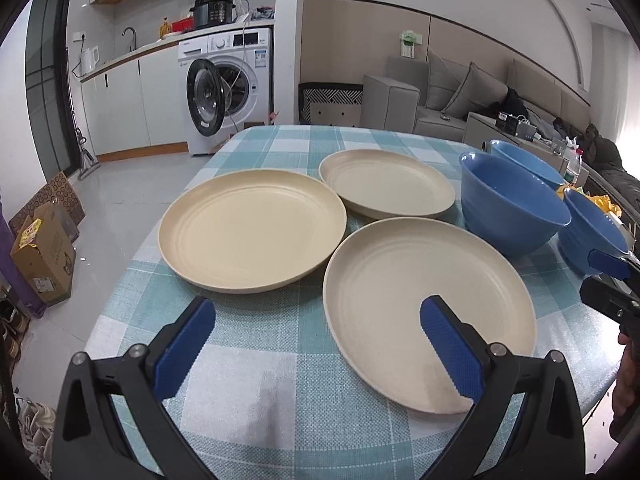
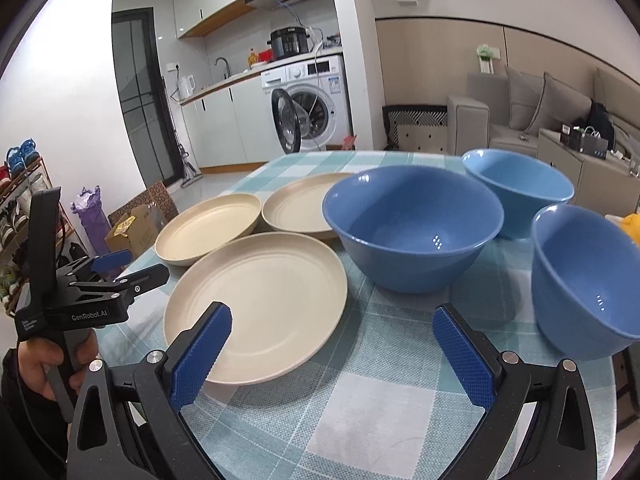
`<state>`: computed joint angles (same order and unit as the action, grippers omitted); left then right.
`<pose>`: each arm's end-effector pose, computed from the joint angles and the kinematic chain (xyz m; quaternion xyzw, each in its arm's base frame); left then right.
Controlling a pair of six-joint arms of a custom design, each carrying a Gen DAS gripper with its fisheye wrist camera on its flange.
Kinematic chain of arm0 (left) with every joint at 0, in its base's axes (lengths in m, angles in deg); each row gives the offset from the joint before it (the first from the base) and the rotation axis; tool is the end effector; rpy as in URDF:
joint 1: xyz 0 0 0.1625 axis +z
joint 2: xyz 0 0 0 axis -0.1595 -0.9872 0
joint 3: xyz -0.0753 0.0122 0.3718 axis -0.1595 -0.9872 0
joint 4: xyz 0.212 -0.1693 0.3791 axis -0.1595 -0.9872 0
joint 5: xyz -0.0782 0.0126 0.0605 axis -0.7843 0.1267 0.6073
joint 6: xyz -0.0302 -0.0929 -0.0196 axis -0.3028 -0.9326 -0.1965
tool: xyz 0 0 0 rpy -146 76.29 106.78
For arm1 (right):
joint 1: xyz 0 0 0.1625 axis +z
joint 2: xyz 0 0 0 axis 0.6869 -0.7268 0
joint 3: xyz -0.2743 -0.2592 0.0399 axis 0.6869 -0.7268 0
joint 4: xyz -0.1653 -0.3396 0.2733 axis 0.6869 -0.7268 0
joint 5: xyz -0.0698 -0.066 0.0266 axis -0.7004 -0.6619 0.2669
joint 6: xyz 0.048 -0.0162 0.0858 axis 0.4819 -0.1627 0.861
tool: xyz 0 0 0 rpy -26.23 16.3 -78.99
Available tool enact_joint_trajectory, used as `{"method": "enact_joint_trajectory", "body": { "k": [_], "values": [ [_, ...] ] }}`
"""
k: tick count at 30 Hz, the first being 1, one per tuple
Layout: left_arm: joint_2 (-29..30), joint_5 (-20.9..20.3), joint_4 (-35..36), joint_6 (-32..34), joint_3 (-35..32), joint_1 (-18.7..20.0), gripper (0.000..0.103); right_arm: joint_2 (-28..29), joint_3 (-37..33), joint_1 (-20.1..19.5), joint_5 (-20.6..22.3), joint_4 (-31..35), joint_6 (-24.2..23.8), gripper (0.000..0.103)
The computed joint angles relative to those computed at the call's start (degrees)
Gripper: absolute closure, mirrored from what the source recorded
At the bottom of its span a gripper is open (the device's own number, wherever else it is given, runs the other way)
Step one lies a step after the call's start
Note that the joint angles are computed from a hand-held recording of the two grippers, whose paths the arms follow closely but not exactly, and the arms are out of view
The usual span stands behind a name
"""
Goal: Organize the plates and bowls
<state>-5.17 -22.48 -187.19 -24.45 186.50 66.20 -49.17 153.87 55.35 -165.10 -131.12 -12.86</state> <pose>-0.0300 -0.4376 0.1800 0.1221 0.8386 -0.4174 0.3281 0.1922 -0.5073 0.0569 0.3325 -0.8682 0.3203 0.1819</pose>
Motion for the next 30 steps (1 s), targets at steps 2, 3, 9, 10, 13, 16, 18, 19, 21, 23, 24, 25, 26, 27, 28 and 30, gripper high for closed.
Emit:
{"method": "enact_joint_trajectory", "body": {
  "k": [2,3,9,10,13,16,18,19,21,23,24,25,26,27,28,30],
  "values": [
    [0.5,-0.4,0.1,0.0,-0.4,0.6,0.001,1.5,-1.6,0.1,-1.3,1.6,0.5,0.0],
    [0.8,-0.5,0.2,0.0,-0.7,0.9,0.001,2.2,-2.2,0.0,-1.7,2.2,0.5,0.0],
    [1.9,-2.4,2.5,-0.2,-2.0,2.2,0.001,5.2,-5.3,-0.4,-2.8,5.0,0.4,0.001],
    [1.9,-2.8,2.8,-0.1,-2.2,2.4,0.001,5.8,-6.0,-0.4,-3.0,5.7,0.4,0.001],
    [2.1,-3.7,4.9,-0.8,-2.7,3.0,0.009,7.0,-7.3,-0.4,-3.3,6.6,0.6,0.003],
    [2.2,-4.4,5.8,-0.7,-3.0,3.5,0.015,7.9,-8.3,-0.4,-3.6,7.9,1.1,0.006],
    [2.1,-4.8,6.5,-1.0,-3.0,3.7,0.019,8.1,-8.8,-0.3,-3.8,8.9,1.3,0.012],
    [1.8,-5.0,7.1,-1.2,-2.9,3.9,0.022,8.5,-9.1,-0.3,-4.0,9.3,1.4,0.015],
    [1.2,-5.8,8.2,-1.7,-2.9,4.1,0.029,8.9,-9.9,-0.1,-4.6,11.0,2.1,0.022],
    [0.9,-6.8,8.8,-1.8,-3.0,4.5,0.036,9.4,-10.6,-0.2,-4.4,12.3,2.6,0.025],
    [0.8,-7.2,9.4,-2.1,-3.0,4.7,0.04,9.8,-10.9,-0.1,-4.5,12.6,2.7,0.028],
    [0.6,-7.5,9.9,-2.4,-3.0,4.9,0.045,10.1,-11.1,-0.1,-4.7,12.5,2.7,0.032],
    [0.3,-7.9,10.6,-2.7,-3.0,5.1,0.048,10.5,-11.5,0.0,-5.0,12.6,2.9,0.035],
    [0.1,-8.3,11.0,-3.0,-2.9,5.2,0.052,10.9,-11.8,0.1,-5.2,12.9,3.2,0.038],
    [-0.1,-8.6,11.2,-3.1,-2.9,5.3,0.054,11.1,-12.0,0.1,-5.3,13.0,3.3,0.041],
    [-0.1,-8.7,11.0,-3.0,-2.7,5.1,0.057,11.3,-12.2,0.2,-5.5,13.3,3.5,0.046]
  ]
}}
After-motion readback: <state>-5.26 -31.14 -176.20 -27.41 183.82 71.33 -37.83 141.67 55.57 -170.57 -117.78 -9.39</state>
